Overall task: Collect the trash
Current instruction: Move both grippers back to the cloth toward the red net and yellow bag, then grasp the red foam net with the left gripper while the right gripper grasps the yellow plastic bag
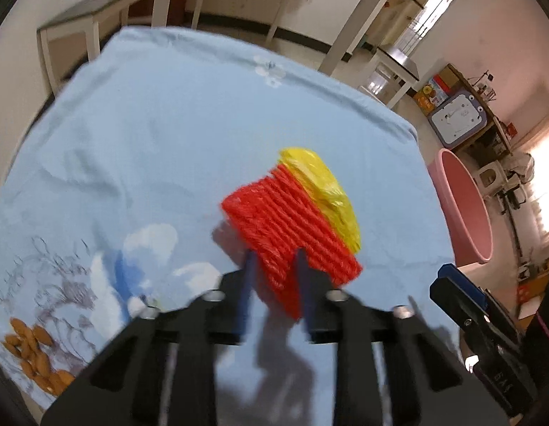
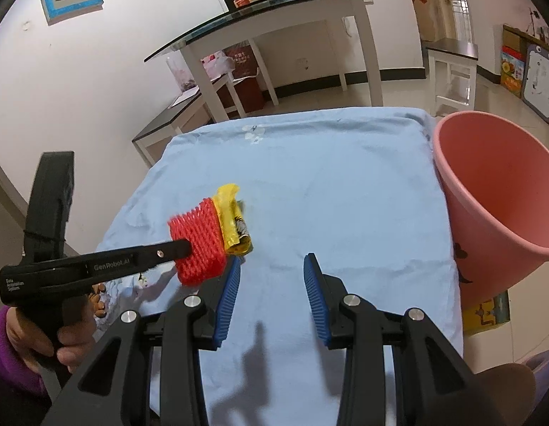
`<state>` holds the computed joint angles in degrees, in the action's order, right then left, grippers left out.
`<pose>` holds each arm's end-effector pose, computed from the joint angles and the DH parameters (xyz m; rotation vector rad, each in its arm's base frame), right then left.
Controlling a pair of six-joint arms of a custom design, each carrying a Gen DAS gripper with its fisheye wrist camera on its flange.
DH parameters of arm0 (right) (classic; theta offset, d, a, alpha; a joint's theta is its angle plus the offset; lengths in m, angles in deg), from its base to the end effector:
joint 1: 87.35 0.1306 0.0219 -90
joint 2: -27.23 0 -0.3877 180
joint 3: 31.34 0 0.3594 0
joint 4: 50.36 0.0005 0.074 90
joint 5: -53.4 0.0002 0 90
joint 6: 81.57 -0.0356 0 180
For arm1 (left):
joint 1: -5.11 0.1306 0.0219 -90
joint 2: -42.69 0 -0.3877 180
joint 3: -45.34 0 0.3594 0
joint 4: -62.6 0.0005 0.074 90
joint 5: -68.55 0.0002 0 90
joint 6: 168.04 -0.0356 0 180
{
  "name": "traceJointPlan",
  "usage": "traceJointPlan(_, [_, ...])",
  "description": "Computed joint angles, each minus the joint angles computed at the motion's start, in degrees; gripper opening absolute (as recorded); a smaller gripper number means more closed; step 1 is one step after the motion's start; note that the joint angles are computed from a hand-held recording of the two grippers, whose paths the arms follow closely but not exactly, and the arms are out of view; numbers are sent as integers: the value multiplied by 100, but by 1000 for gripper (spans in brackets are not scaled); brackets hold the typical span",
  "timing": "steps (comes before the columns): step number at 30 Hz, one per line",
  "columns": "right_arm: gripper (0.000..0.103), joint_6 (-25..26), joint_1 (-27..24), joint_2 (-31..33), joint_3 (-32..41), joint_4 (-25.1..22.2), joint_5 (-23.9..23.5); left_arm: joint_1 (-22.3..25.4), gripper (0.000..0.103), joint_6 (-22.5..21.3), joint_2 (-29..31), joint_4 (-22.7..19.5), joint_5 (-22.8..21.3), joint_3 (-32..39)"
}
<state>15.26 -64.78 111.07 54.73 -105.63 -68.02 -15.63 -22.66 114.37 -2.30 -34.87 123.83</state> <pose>0.3643 0.1710 0.4465 -0.8493 2.3247 0.7993 0.2965 -0.1040 0.4489 -0.8426 2.4134 -0.2136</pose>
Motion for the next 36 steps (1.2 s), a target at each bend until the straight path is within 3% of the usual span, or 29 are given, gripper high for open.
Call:
traceJointPlan(1, [37,18,31,27,18,-26,6,10,9,-18,-39,19,-26,-23])
traceJointPlan(11, [37,123,515,393,462,-157,256,57,7,-182,-440,-83,-655,-33])
traceJointPlan(21, [37,253,1043,876,890,-208,826,175,8,-557,-530,75,-676,-130])
traceJointPlan(24, [27,238,1059,1099,1034,-381,967,203,8,-569,-505,104,-624,-146])
traceJointPlan(25, [22,245,1053,1158,1073,-442,975,217,8,-576,-491,107,-604,-147])
traceJointPlan(36, [22,196,947,1266,1053,-524,657,272,8,-657,-401,130,-569,-119])
